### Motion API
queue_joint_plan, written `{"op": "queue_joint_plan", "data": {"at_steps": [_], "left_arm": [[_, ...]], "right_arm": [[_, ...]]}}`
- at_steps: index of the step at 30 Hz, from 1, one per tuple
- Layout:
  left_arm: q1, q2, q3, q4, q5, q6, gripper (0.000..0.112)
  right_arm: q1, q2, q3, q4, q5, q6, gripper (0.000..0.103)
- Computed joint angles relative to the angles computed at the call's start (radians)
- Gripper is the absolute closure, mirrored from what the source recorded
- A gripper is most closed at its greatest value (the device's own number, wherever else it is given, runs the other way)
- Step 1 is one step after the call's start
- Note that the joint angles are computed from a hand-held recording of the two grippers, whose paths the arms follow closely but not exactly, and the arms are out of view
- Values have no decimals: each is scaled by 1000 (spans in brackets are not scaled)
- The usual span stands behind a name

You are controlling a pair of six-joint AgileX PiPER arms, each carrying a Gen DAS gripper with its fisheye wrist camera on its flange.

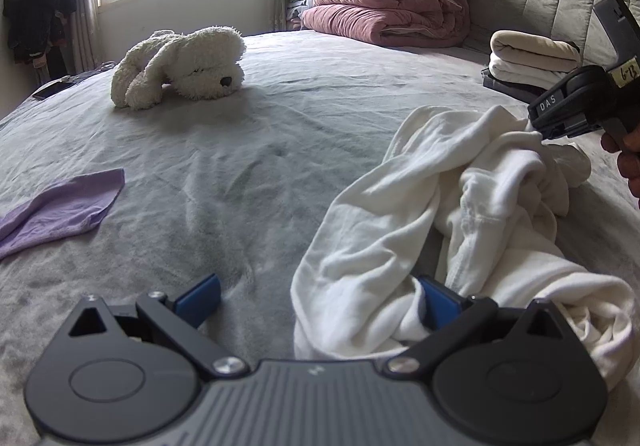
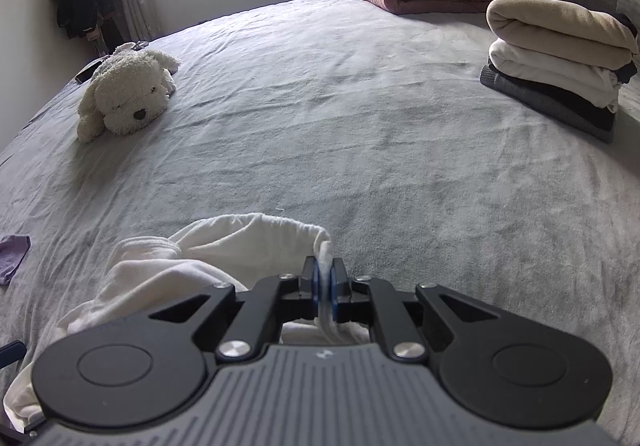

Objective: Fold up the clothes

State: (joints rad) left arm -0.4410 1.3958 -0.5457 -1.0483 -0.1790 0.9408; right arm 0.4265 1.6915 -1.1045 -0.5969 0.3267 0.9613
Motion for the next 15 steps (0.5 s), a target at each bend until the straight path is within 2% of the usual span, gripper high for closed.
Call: {"op": "queue_joint_plan", "data": {"at_steps": [5, 15], "left_arm": [[0, 2, -1, 3, 1, -3, 10], [0, 4, -1, 13, 0, -15, 10]], "right_arm": [[-2, -6, 3, 35, 0, -56, 94], [9, 3, -2, 8, 15, -56, 94]]}}
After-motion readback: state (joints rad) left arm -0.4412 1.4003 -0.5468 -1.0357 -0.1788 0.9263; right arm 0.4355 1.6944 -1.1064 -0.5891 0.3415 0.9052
